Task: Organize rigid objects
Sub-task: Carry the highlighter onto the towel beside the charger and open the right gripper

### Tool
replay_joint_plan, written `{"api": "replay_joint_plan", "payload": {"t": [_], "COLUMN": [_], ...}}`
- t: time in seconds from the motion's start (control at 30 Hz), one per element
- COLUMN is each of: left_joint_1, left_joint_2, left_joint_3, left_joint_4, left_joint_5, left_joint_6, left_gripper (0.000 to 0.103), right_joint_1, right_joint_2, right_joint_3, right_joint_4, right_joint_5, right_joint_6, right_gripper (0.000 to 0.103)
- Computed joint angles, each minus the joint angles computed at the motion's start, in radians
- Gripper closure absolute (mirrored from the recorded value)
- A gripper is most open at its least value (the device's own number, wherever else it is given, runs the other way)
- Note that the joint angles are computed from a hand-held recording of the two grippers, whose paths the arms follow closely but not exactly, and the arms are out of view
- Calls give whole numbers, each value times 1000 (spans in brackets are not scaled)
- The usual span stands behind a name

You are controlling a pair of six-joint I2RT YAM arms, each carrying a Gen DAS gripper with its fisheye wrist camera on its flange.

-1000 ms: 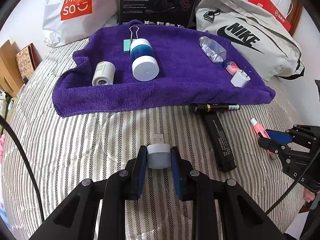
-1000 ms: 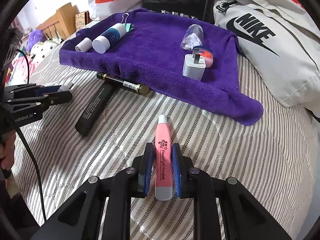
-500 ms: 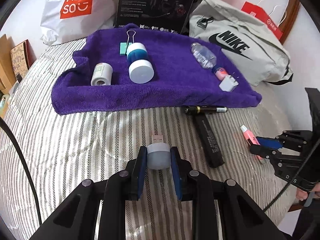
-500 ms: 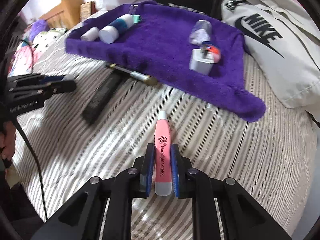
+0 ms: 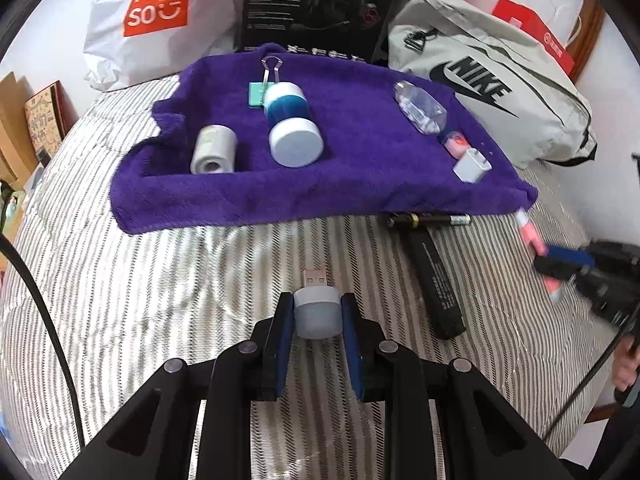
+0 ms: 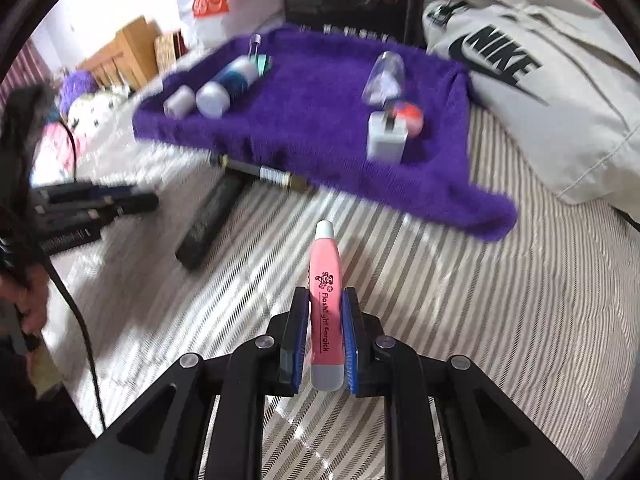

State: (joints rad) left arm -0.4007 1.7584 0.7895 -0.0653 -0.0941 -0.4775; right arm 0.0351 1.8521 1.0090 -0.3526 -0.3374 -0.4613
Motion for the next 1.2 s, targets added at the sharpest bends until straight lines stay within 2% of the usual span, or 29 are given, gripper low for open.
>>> {"api": "replay_joint_plan", "payload": {"t": [0.13, 0.27, 0.63, 0.93, 1.2], "left_joint_1": [31, 60, 140, 163, 191], "left_joint_2": [-14, -38, -97, -79, -114], "left_joint_3": [-13, -32, -76, -78, -101], "left_joint_4": [6, 9, 13, 40, 39], "left_joint_5": [16, 37, 76, 116, 144], "left_joint_6": [-1, 5, 30, 45, 48], "left_gripper": [80, 80, 80, 80, 80], "right_joint_1": [-6, 37, 162, 201, 209], "right_joint_2": [-5, 55, 417, 531, 529], "right_joint_3": [92, 227, 694, 790, 791], "right_joint_4": [-44, -52, -151, -199, -189], "right_joint_5": [-54, -41, 40, 141, 164], "right_joint_6": [12, 52, 210, 198, 186], "right_gripper": [86, 86, 86, 86, 86]}}
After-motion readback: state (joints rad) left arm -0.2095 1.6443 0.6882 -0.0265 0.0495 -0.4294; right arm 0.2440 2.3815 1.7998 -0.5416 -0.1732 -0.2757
